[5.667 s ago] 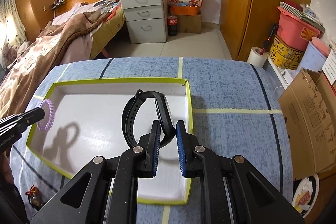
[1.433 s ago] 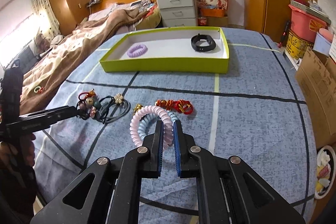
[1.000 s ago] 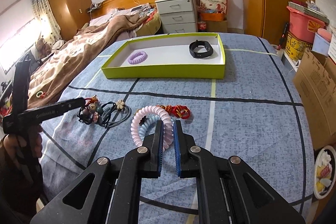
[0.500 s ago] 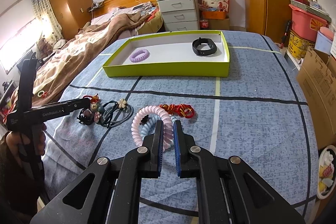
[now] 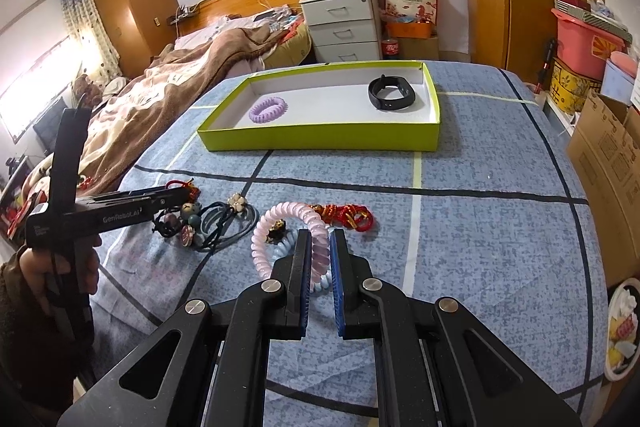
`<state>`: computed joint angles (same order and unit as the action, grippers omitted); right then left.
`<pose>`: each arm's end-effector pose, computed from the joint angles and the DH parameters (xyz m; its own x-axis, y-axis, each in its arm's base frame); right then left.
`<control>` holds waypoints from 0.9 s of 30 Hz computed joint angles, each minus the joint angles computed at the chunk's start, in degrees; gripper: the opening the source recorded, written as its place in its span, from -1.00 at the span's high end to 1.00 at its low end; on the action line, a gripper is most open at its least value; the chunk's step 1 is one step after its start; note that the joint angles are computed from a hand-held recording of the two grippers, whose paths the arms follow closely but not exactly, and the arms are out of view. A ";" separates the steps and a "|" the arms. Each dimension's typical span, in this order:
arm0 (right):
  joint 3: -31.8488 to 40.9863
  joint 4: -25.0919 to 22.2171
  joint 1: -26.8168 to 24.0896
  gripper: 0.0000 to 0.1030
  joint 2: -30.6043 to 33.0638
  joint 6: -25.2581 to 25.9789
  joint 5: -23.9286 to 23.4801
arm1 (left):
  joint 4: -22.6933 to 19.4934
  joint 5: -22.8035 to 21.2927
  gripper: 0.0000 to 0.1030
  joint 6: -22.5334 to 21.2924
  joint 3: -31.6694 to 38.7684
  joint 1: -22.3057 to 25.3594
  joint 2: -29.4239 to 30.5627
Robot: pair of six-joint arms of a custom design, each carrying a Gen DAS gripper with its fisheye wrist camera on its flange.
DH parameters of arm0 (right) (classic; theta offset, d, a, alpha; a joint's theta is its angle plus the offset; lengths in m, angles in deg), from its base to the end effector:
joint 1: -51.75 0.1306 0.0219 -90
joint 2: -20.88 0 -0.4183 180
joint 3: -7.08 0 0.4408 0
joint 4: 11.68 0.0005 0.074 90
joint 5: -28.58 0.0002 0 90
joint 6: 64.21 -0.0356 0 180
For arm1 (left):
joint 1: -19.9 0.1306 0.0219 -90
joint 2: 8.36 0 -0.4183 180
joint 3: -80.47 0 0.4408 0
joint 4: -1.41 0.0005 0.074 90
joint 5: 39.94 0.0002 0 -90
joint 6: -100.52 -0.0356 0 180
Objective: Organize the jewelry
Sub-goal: 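Grasp the pink coil tie with the right tool while the left tool grasps the red charm clip, then carry the pink coil tie and red charm clip into the green box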
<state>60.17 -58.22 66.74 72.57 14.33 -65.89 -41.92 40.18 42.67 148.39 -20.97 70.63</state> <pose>0.2702 0.0747 0.3918 -0.7328 0.0088 -0.6803 -0.1687 0.9663 0.1943 0.3348 -0.2823 0.3678 -0.8234 0.0193 -0.5671 0.1546 0.9692 -0.1916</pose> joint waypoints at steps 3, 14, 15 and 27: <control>-0.09 -0.02 0.08 0.81 0.06 -0.22 0.09 | 1.27 1.25 0.48 -0.01 -0.17 0.38 0.14; 0.31 0.61 0.03 0.81 0.93 -0.57 0.01 | 2.40 0.84 0.69 0.41 -0.93 0.33 -0.71; 0.36 0.64 -0.08 0.81 0.98 -0.43 -0.14 | 2.48 0.89 0.69 0.34 -0.96 0.37 -0.79; 2.83 2.98 -1.65 0.81 3.34 -0.62 -1.84 | 3.93 -0.11 0.69 -0.22 -0.03 -0.33 -2.69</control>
<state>63.00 -55.24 65.09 75.91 13.70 -67.72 -37.99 40.06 42.44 148.35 -21.29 67.94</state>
